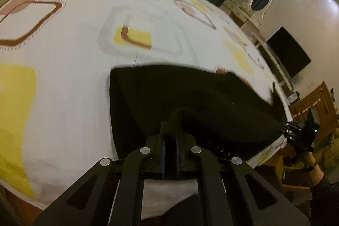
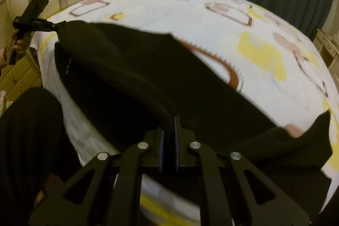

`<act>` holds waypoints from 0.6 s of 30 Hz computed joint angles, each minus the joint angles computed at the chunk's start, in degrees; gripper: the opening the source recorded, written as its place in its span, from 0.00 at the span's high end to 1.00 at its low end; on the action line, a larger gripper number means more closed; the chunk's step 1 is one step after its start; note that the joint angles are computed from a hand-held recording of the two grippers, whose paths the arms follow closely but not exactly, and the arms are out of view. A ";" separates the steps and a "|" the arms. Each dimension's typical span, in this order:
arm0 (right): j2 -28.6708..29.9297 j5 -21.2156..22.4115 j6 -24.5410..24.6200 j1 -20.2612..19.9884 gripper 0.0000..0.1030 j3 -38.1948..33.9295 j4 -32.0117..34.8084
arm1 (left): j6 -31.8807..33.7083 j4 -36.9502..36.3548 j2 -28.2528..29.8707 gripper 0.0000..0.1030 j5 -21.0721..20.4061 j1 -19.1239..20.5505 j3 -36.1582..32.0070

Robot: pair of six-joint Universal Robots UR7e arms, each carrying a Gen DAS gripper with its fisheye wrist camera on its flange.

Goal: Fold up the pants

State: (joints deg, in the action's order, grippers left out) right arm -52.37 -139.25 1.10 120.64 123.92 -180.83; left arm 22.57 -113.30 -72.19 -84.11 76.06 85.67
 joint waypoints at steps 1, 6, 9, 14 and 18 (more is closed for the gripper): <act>0.33 -0.17 0.54 0.17 0.92 0.28 0.64 | 0.18 -0.10 -0.22 0.93 0.70 0.06 0.64; 2.11 -0.28 2.64 0.05 0.92 1.32 1.84 | 0.30 -0.54 -0.87 0.92 2.81 0.73 2.82; 2.38 -0.06 2.77 -0.12 0.91 1.72 0.62 | -0.77 0.24 -0.48 0.92 0.28 1.96 1.68; 2.60 0.29 3.60 0.04 0.79 2.60 -1.27 | 1.09 -0.12 -2.41 0.86 1.55 1.74 3.08; 0.22 2.58 7.77 0.54 0.53 4.03 -0.61 | 3.85 0.46 -4.73 0.83 5.10 0.85 4.37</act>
State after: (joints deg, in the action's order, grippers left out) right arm -52.16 -136.67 8.87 121.17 127.95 -181.44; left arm 26.43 -112.85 -76.92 -79.01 76.90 90.04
